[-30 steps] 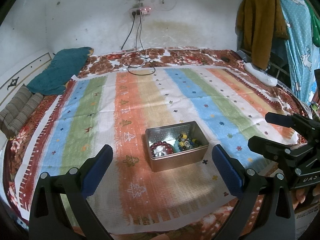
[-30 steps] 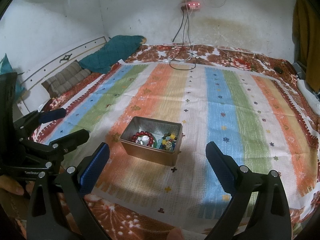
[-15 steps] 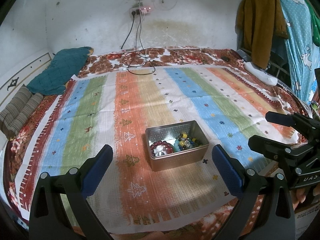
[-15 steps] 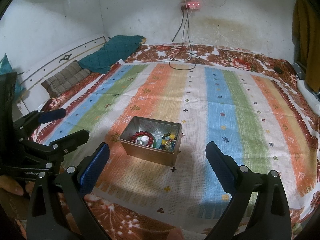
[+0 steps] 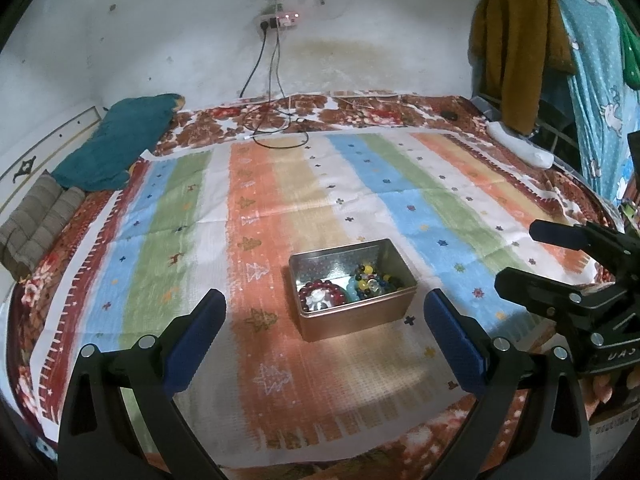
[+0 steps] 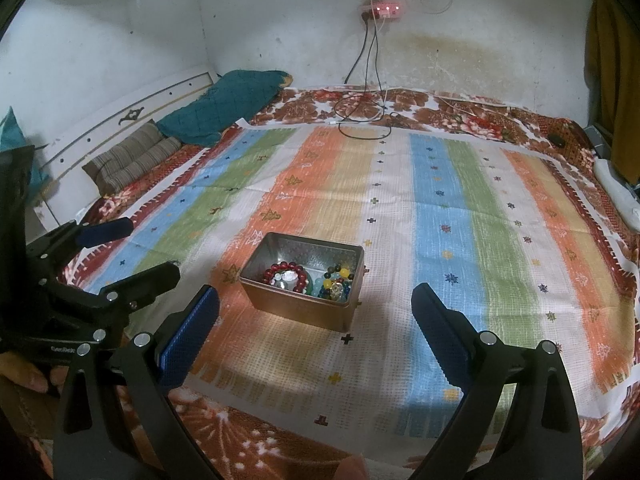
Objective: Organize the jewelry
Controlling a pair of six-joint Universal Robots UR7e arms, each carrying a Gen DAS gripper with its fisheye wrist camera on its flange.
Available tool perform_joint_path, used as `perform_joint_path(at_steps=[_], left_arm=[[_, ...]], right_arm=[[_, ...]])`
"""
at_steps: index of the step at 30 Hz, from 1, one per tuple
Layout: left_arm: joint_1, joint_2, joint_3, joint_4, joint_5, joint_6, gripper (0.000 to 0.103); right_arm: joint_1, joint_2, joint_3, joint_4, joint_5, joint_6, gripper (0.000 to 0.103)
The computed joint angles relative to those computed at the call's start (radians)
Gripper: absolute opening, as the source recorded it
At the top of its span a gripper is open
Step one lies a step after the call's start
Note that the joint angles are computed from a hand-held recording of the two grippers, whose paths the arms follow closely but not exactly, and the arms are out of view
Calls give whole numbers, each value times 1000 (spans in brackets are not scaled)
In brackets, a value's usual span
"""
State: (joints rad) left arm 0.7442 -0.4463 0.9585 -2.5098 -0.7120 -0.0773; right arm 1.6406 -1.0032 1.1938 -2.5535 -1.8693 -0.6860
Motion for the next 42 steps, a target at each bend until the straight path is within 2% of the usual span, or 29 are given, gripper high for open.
perform_joint_path(at_steps=[42], left_arm=[[-11, 9, -20, 25, 10, -1, 97]], right_arm=[[-1, -1, 2, -2, 0, -1, 98]])
